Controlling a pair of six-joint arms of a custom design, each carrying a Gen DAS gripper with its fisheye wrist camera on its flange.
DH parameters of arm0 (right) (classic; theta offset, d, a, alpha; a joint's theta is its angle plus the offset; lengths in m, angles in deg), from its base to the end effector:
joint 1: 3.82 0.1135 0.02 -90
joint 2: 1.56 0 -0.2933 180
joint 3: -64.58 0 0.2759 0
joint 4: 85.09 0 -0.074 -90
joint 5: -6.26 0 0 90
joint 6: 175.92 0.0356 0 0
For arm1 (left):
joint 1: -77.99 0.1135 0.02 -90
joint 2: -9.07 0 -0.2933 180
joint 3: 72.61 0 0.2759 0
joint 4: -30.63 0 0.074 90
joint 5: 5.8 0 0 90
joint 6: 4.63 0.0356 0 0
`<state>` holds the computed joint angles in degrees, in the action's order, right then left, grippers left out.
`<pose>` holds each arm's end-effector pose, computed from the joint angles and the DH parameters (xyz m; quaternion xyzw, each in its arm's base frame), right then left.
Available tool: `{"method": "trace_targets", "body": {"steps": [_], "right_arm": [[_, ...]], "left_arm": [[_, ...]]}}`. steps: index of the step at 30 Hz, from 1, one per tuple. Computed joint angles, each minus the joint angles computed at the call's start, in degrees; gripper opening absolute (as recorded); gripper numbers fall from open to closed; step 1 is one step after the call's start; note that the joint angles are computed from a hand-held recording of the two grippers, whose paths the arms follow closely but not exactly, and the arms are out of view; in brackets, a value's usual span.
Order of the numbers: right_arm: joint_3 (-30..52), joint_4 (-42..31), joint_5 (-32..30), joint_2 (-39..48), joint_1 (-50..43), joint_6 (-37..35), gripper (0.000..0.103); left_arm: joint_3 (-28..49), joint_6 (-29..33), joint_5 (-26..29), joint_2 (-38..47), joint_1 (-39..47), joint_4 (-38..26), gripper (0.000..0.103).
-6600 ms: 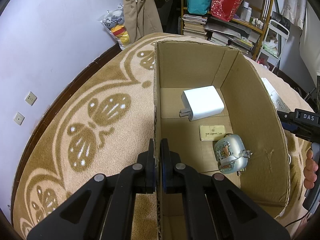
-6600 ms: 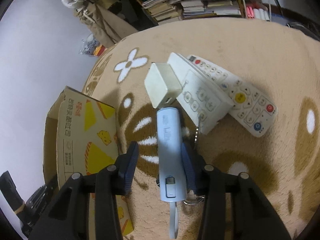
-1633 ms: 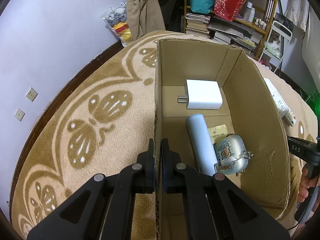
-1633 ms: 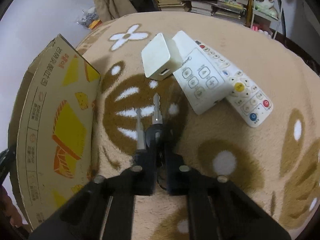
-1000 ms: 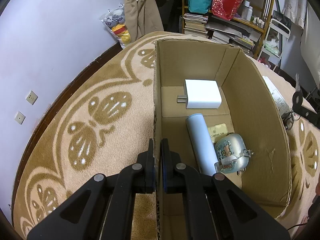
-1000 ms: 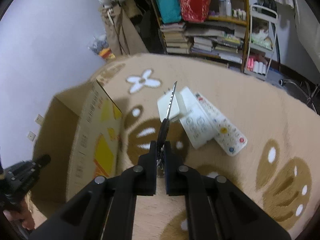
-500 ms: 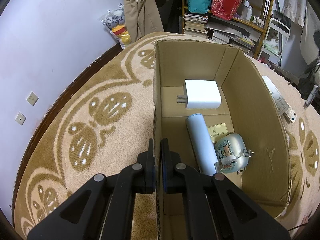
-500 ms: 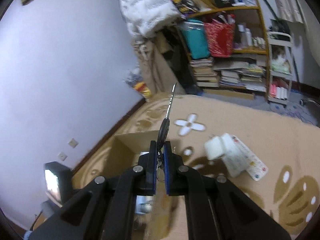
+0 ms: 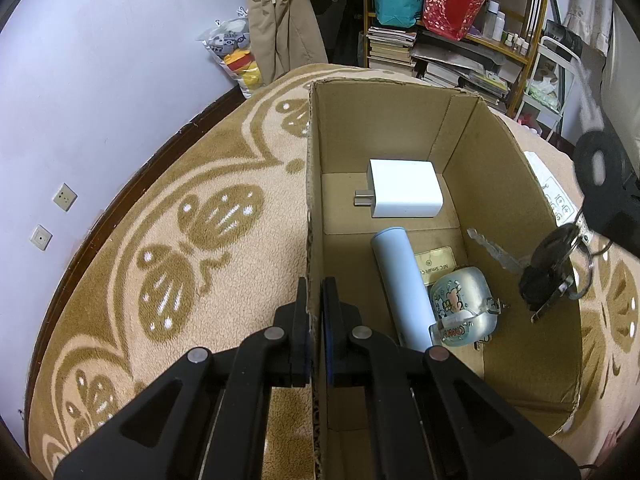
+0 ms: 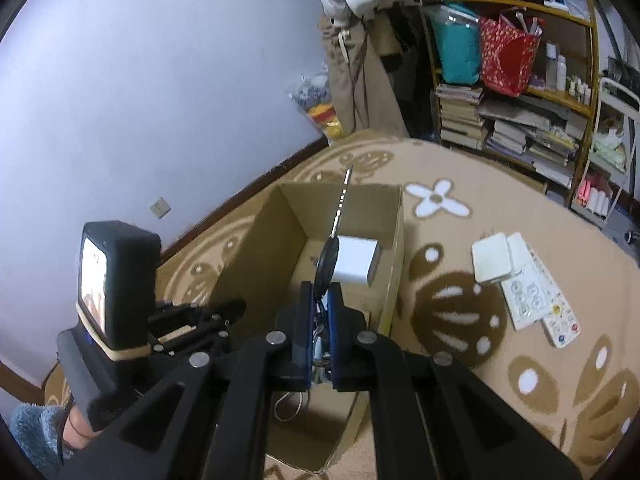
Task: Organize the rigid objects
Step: 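Carry the keys on their ring into the box and release them, then move the right gripper to the white square charger and grasp it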
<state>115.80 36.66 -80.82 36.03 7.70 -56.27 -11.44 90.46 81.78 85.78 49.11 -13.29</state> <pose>0.1314 0.0249 0.2805 0.1550 0.9092 0.1136 0.3693 0.2407 -0.1311 0.2307 0.2764 0.9240 -0.0343 0.2619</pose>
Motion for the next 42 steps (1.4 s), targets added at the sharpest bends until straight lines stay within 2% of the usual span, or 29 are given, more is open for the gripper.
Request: {"method": "trace_targets", "body": {"steps": [5,16,23,31,35,37,38,39,42], "right_arm": [[-0.92,0.17,-2.26,1.17,-0.78,-0.60,0.008],[0.30,-0.94,3.77,5.95,7.32,0.45,0.008],[0.60,-1.98,1.76,4.83,3.59,0.05,0.008],[0.44,-1.42,1.87,5.81,5.05,-0.80,0.009],[0.91,-1.68,2.73,3.62,4.00,-1.22,0.027],[1.10,-1.76,1.70,2.19,1.21,-2.02,0.032],[1.30,-1.87,1.08,1.69,-0.48,-2.46,0.041],[1.68,-2.33,0.86,1.00,-2.69,-2.59,0.056],[2.75,-3.03,-0.49,-0.82,-9.51,-3.62,0.074]], "left_arm": [[0.00,0.04,-0.08,0.03,-0.04,0.04,0.004],[0.01,0.01,-0.08,0.05,-0.06,0.05,0.004],[-0.01,0.09,-0.21,0.01,-0.15,0.05,0.004],[0.11,0.03,-0.23,0.10,-0.18,-0.03,0.004],[0.10,0.05,-0.34,0.06,-0.20,-0.04,0.004],[0.04,-0.22,-0.31,0.01,-0.16,0.05,0.004],[0.03,-0.55,0.03,-0.04,0.03,0.08,0.004],[0.11,-0.65,0.18,-0.01,0.12,0.00,0.004],[0.09,-0.15,0.04,-0.01,0.12,0.04,0.004]]}}
